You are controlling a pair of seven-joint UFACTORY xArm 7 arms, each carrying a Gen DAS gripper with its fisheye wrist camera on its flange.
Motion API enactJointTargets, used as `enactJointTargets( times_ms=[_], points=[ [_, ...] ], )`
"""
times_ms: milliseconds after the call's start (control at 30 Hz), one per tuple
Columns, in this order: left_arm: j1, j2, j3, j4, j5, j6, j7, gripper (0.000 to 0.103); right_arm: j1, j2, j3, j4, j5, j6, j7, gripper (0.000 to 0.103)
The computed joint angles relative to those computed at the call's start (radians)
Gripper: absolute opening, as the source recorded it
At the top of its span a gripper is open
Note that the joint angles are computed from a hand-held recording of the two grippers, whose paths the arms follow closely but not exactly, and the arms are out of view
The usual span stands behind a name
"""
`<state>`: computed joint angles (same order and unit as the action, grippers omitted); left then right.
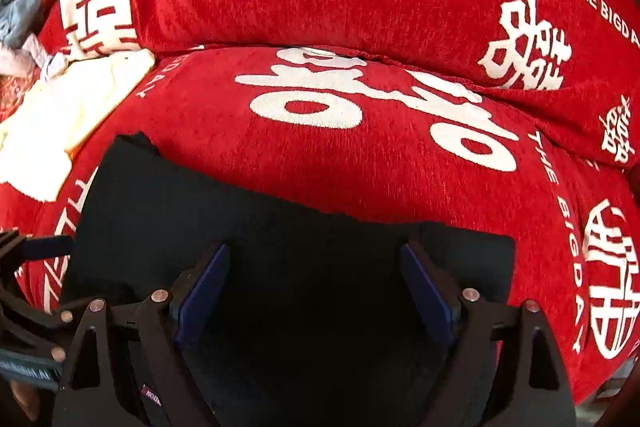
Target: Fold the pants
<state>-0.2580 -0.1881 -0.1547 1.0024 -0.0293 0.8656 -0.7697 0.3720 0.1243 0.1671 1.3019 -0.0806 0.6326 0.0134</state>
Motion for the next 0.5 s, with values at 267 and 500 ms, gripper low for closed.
enactJointTargets(
  times_ms=[267, 500],
  points=[
    [0.024, -0.105, -0.005, -0.088, 0.035, -0.017, -0.104, 0.103, -0.034, -0.22, 0.004, -0.245, -0.071, -0.067, 0.124, 0.089],
    [0.009, -0.154, -0.042, -0.163, 0.101, -0.067, -0.132, 0.103, -0.053, -0.363, 0.016, -0.442, -0.068, -0.151, 0.111, 0.097]
  ],
)
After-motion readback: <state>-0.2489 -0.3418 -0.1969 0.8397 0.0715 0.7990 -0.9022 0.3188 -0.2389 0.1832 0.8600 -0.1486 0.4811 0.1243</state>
